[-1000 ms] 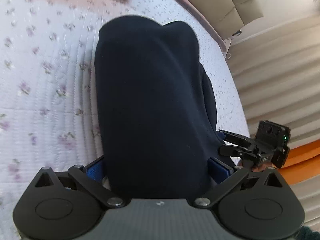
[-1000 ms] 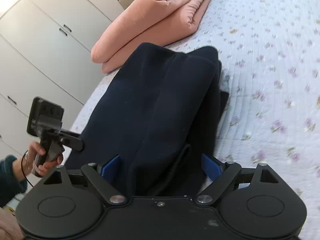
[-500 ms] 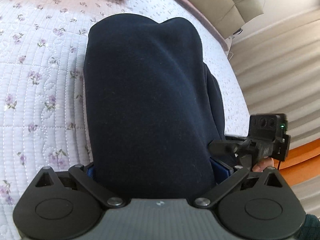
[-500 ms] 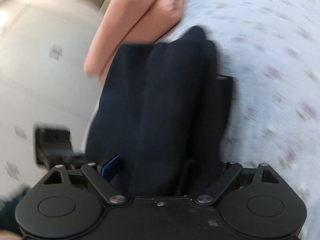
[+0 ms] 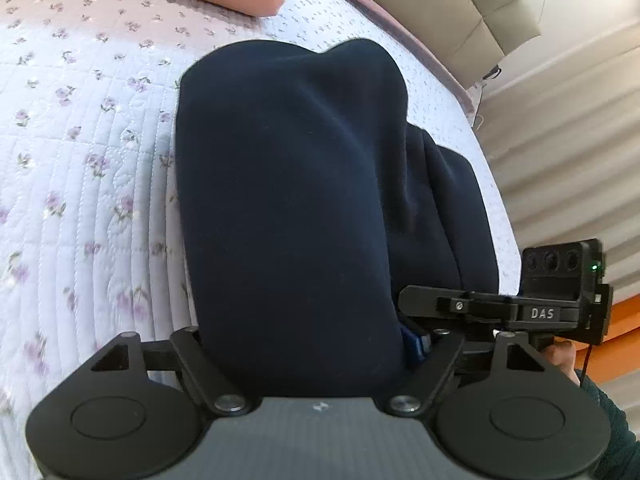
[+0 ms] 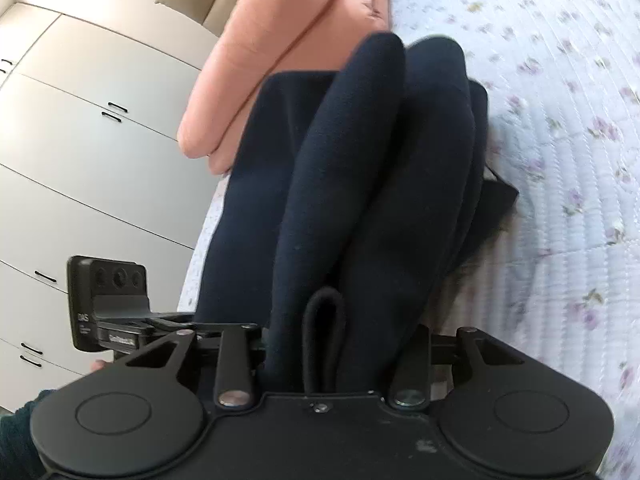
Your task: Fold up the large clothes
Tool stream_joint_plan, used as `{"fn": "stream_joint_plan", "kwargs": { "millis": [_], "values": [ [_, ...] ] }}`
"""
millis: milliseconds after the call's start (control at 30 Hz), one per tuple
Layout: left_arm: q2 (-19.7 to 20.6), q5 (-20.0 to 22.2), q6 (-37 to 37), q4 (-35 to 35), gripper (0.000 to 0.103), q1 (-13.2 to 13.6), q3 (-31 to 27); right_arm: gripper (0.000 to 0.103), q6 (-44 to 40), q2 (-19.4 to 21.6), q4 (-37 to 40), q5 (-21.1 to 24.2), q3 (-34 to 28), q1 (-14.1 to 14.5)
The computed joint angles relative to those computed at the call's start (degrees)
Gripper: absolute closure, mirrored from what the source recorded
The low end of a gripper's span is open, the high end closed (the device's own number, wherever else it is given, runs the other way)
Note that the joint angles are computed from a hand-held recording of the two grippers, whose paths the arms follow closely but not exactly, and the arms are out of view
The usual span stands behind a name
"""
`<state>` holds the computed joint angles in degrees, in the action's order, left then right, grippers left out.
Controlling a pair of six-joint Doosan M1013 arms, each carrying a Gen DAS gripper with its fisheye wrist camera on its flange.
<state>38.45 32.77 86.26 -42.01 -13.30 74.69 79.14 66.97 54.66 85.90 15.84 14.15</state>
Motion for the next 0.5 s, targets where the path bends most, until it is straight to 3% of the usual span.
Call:
{"fn": "stream_joint_plan", "kwargs": {
  "millis": [267, 400, 500],
  "values": [
    [-7.5, 0.4, -1.2, 6.4, 0.024, -0.3, 4.8, 0.054, -7.7, -14.0, 1.9, -8.0, 20.5, 1.4],
    [-12.3, 2.4, -3.0, 14.2, 0.024, -1.3, 7.7, 0.054, -9.5, -21.9, 3.9, -13.0, 33.1, 2.6],
    [-15.1, 4.9, -2.3, 13.5, 0.024, -1.5, 10.1, 0.054, -9.7, -27.3, 4.9, -15.8, 41.3, 3.1]
  ]
}}
